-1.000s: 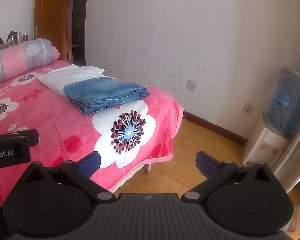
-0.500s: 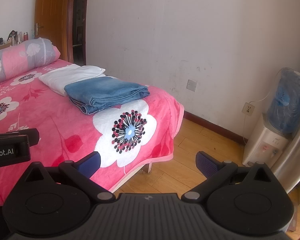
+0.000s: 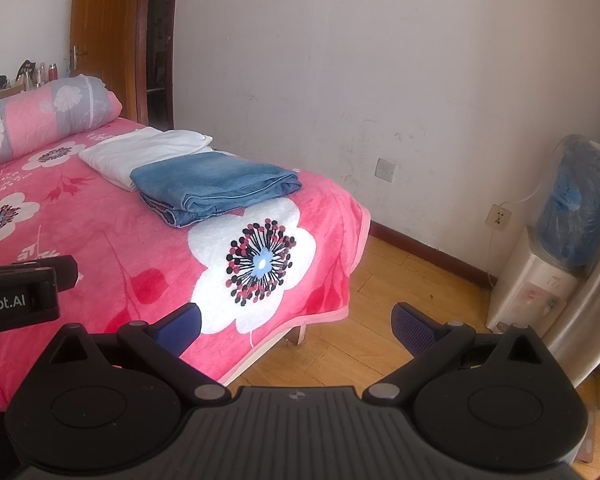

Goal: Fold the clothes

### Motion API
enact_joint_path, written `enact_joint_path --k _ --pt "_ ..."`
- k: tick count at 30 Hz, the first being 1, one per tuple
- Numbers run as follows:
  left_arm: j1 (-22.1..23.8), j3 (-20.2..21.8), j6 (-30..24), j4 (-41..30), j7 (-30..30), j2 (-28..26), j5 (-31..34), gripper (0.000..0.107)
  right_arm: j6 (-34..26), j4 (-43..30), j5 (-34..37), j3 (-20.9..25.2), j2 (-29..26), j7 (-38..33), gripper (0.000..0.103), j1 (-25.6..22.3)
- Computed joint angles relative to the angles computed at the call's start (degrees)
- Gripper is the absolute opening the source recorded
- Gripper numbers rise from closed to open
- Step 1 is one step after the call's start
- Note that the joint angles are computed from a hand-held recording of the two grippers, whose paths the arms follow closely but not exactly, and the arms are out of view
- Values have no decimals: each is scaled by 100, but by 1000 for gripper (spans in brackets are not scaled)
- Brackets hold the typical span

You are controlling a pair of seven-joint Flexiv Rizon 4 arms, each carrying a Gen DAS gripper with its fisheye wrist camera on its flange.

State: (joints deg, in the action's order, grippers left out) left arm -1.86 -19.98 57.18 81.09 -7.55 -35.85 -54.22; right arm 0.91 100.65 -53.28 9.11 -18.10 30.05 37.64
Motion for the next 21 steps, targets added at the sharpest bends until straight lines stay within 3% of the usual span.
enact_joint_path --k 21 --pt "-10 6 12 -34 -23 -16 40 103 80 54 -29 -2 15 20 103 -36"
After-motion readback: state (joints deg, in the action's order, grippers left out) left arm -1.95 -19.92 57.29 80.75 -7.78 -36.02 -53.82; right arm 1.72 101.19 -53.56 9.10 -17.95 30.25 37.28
